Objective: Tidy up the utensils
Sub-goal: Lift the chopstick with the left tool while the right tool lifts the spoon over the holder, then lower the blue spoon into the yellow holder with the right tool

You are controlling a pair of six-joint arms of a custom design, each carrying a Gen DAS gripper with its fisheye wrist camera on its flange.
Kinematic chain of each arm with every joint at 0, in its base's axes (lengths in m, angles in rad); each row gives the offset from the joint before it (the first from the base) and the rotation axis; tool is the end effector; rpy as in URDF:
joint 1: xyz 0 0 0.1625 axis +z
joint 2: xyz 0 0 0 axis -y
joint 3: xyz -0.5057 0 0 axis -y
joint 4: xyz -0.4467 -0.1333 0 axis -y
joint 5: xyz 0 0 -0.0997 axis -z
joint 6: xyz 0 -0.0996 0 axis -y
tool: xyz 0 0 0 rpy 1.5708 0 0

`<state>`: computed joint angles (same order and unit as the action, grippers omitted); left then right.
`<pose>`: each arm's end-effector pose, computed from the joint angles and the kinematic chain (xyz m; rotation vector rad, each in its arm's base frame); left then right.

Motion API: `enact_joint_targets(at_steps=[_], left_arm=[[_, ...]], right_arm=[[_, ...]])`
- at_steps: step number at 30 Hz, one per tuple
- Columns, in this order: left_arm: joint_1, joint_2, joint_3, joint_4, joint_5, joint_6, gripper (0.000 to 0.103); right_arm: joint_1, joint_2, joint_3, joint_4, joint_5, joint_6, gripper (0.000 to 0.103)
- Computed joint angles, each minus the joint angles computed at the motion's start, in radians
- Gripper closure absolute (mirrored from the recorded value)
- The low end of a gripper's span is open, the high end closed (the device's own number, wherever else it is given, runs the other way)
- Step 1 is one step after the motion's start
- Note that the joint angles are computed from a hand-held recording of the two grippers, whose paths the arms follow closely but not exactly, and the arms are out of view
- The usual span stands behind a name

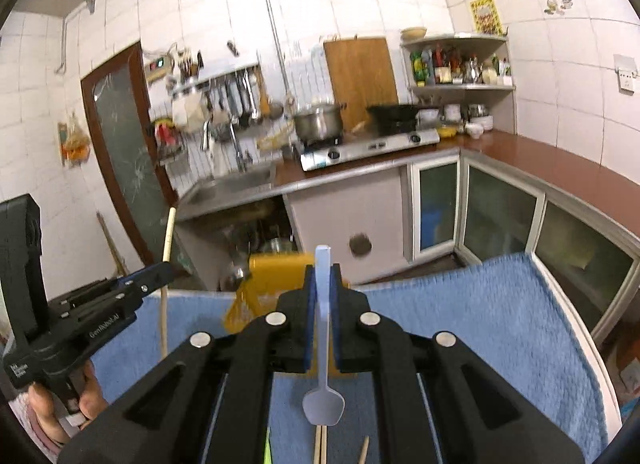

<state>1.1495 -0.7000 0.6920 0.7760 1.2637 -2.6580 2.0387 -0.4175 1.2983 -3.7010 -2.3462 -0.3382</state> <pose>-0.1913 -0.8265 0.3542 0.9866 2.4219 -1.0945 0.4381 -0.7260 0.0952 0.2455 -2.0943 1.5089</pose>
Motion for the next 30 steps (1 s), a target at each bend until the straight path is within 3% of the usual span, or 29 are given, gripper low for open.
enact_joint_targets(at_steps=[8, 13, 18, 23, 30], left_arm=[[0.007, 0.078, -0.144, -0.064, 0.077, -0.007, 0.098], [0.014, 0.074, -0.109, -0.207, 0.116, 0.028, 0.098], [0.015, 0.115, -0.14, -0.265, 0.078, 0.072, 0.098], [0.014, 0.147, -0.132, -0.32, 0.005, 0.211, 0.098], [0.043, 0.241, -0.298, -0.171, 0.003, 0.149, 0.098]], right_arm=[[-0.018, 0.063, -0.149, -0.1, 0.063, -0.096, 0.096], [-0.049, 0.092, -0.202, -0.084, 0.114, -0.086, 0.096], [-0.076, 0.123, -0.237, -0.042, 0.118, -0.098, 0.096], [-0.089, 0.146, -0.271, 0.018, 0.096, -0.134, 0.096], [-0.104, 0.156, -0.272, 0.064, 0.077, -0.118, 0.096]])
